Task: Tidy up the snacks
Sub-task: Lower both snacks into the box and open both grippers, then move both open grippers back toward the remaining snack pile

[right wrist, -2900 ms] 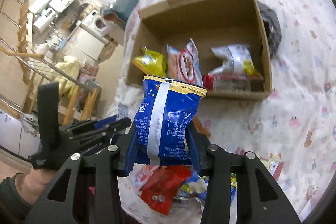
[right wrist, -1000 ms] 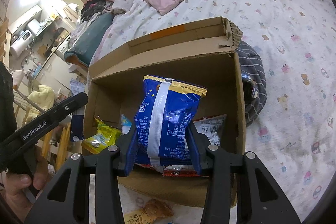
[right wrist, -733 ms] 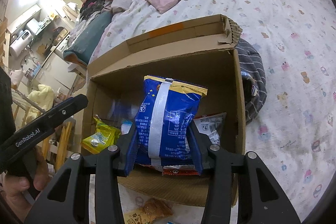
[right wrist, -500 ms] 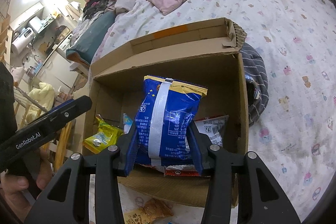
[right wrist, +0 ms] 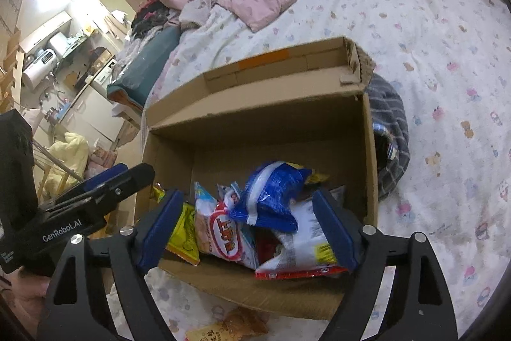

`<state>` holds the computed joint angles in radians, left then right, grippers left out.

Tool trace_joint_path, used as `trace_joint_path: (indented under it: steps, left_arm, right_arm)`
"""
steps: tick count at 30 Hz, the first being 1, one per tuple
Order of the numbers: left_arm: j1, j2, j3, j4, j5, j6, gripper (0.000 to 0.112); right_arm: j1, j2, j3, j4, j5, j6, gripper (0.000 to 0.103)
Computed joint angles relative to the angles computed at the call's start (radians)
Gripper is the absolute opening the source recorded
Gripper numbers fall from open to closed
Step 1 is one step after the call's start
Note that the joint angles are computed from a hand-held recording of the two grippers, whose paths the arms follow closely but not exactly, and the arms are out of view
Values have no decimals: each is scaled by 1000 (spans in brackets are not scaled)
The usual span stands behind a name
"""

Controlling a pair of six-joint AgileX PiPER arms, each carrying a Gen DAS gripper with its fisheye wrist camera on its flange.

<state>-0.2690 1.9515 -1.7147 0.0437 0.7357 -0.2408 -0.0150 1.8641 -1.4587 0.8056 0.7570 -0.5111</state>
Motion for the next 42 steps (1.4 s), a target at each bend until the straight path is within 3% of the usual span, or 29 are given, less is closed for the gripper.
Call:
trace_joint_path:
  steps: [9, 24, 42]
  left_arm:
    - [-7, -18, 18, 12, 3, -15, 72]
    - [-26, -198, 196, 36, -53, -18, 72]
    - [-37, -368, 443, 7, -37, -37, 72]
  right_arm:
    - [-11, -5, 0, 9, 3, 11, 86]
    - [-24, -194, 170, 40, -15, -41, 86]
    - [-44, -382, 390, 22, 20, -60, 86]
